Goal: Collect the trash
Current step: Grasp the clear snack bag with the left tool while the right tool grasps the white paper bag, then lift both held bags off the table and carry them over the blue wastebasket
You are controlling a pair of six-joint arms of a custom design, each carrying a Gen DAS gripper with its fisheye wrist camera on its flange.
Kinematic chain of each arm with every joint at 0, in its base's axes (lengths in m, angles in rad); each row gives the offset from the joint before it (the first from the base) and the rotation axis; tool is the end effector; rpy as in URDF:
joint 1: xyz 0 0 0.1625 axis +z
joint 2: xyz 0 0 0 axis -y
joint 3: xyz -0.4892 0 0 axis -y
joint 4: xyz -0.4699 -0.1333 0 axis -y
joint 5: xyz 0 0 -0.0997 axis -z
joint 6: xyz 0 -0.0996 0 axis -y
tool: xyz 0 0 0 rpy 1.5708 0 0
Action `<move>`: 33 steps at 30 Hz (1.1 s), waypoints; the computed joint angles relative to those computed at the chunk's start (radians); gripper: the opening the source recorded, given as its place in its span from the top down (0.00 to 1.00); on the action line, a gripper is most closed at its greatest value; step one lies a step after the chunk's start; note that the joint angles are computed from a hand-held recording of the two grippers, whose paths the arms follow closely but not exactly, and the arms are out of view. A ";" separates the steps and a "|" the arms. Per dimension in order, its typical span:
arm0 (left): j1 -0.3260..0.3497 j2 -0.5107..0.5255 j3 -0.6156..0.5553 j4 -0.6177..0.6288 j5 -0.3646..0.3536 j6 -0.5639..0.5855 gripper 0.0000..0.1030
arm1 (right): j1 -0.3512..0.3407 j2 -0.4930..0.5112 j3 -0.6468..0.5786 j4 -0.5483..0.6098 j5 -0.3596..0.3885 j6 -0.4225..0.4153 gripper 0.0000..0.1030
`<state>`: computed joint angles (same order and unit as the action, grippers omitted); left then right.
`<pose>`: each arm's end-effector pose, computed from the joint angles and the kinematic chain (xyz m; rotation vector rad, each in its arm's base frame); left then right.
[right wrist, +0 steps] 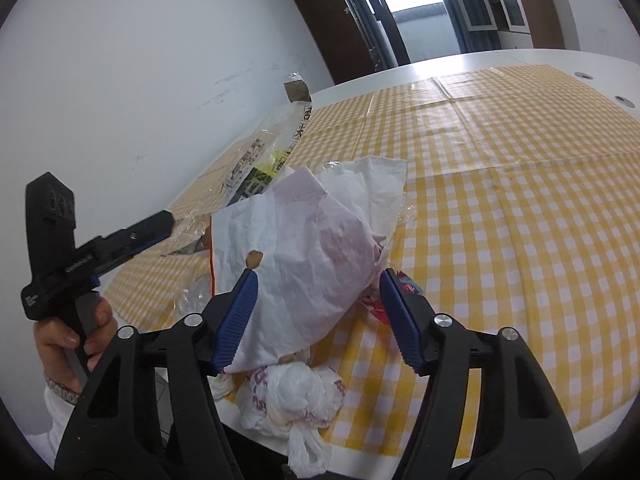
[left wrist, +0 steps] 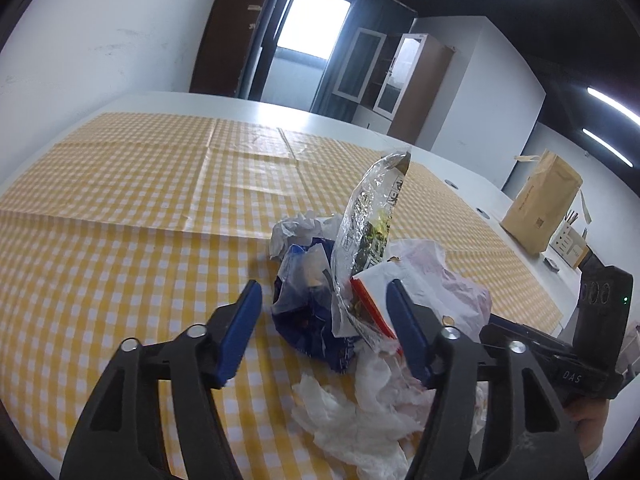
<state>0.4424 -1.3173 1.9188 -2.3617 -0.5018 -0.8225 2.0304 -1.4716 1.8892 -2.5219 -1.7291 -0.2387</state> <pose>-0.4632 -0.4635 0.3419 0.2297 2.3657 -1.2895 0.3777 -0.4980 0.4247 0.9440 -2.7788 0.8226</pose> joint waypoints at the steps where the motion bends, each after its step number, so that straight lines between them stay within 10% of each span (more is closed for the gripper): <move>1: 0.007 0.003 -0.006 -0.005 -0.012 0.007 0.49 | -0.001 0.004 -0.006 0.005 0.003 0.002 0.47; 9: 0.032 0.040 -0.037 -0.035 -0.041 0.099 0.96 | -0.011 0.031 -0.043 0.028 0.018 0.005 0.76; 33: -0.137 -0.073 0.038 0.216 0.196 -0.191 0.99 | 0.074 -0.052 0.011 -0.187 -0.039 -0.079 0.93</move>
<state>0.3056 -1.3900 1.9568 -2.1456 -0.3053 -1.0135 2.1048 -1.5232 1.8997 -2.7088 -1.7677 -0.3178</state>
